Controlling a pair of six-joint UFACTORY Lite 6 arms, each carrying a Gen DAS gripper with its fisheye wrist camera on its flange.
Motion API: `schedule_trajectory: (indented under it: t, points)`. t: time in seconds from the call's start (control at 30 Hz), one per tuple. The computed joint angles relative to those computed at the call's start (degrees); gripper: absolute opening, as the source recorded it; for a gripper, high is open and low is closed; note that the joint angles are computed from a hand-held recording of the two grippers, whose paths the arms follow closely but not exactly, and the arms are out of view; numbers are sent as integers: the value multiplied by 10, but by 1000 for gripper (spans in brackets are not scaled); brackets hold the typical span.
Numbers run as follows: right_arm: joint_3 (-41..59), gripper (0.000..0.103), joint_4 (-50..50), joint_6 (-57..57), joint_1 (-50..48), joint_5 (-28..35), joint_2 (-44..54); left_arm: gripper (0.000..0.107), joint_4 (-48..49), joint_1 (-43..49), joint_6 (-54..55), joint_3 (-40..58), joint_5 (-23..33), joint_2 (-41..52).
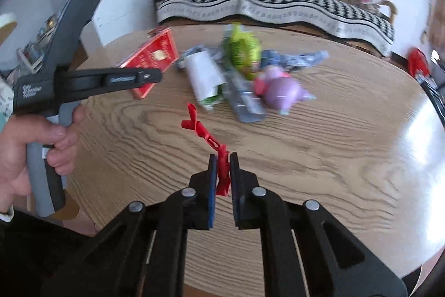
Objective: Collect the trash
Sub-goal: 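Grasp the red cigarette box with the left tool while the right tool grasps the red ribbon, then carry the box and ribbon to the bin and release both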
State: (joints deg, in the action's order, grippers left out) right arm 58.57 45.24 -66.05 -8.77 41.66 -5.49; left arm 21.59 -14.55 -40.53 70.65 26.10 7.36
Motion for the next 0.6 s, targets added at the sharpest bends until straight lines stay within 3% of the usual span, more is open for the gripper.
schedule_trajectory:
  t: [0.27,0.47,0.6]
  points:
    - [67,10,13,-71,-230,110,22,21,69,-121,-88,81,42,39]
    - [196,10,16,-125,-417,180,135,21,100,-242,-141,185,77,104]
    - [332,10,7,-135,-527,226,250,21,89,-331,-130,309,106,204]
